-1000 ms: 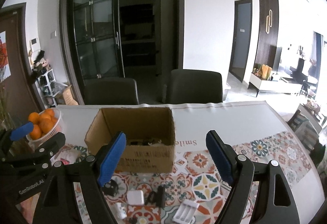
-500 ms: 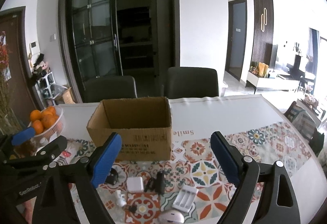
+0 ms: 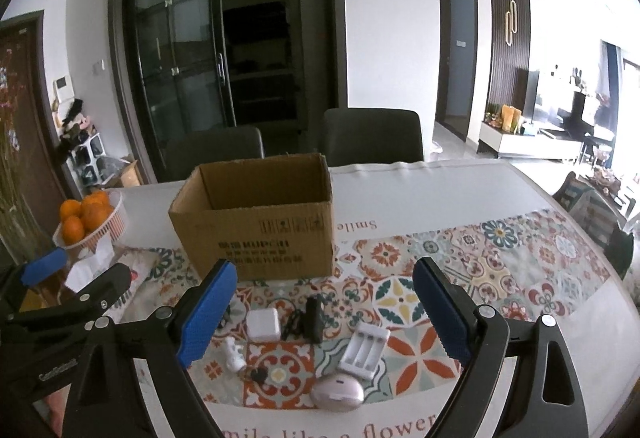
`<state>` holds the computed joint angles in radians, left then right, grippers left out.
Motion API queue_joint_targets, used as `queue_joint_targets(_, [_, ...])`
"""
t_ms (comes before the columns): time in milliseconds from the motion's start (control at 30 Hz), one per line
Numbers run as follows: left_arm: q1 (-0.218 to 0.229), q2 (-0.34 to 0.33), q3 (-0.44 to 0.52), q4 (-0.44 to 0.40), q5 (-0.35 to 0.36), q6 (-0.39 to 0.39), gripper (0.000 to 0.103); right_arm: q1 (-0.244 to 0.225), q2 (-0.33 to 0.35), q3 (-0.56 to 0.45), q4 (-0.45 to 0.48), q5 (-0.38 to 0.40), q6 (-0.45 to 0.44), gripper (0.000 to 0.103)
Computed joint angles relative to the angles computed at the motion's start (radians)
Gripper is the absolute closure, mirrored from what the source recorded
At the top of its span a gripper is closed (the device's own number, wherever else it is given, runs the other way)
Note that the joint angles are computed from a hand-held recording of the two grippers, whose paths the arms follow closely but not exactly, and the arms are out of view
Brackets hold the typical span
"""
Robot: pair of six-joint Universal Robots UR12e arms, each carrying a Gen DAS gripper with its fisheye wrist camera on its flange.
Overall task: Organize rigid objects
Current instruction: 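Move right tool to the silver oval case while left tool approaches the white figurine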
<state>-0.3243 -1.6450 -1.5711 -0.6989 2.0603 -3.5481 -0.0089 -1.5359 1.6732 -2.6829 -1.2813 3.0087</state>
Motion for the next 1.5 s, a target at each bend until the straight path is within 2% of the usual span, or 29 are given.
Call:
queue_joint_targets(233, [-0.002,0.01,-0.026,-0.029,-0.022,-0.013,0.006,-0.001,-0.016,0.036,0.016,-0.013,-0.005,0.012])
queue_joint_targets(367, [-0.006,0.011,-0.04,-0.025,-0.023,0.008,0.007,0.0,-0.023,0.055,0.026,-0.029,-0.009,0.012])
queue_joint_targets(900, [0.004,0.014,-0.094,0.004,-0.107,0.069,0.008,0.004,-0.035,0.115,0.077,-0.075,0.023,0.012])
queue_joint_targets(1267, [0.015,-0.006,-0.114,0.043,-0.164,0.099,0.013,0.002,-0.023,0.139,0.097,-0.092,0.042,0.012])
queue_joint_targets(1500, [0.029,-0.021,-0.119,0.05,-0.202,0.063,0.02,0.006,-0.004,0.14,0.124,-0.079,0.045,0.012])
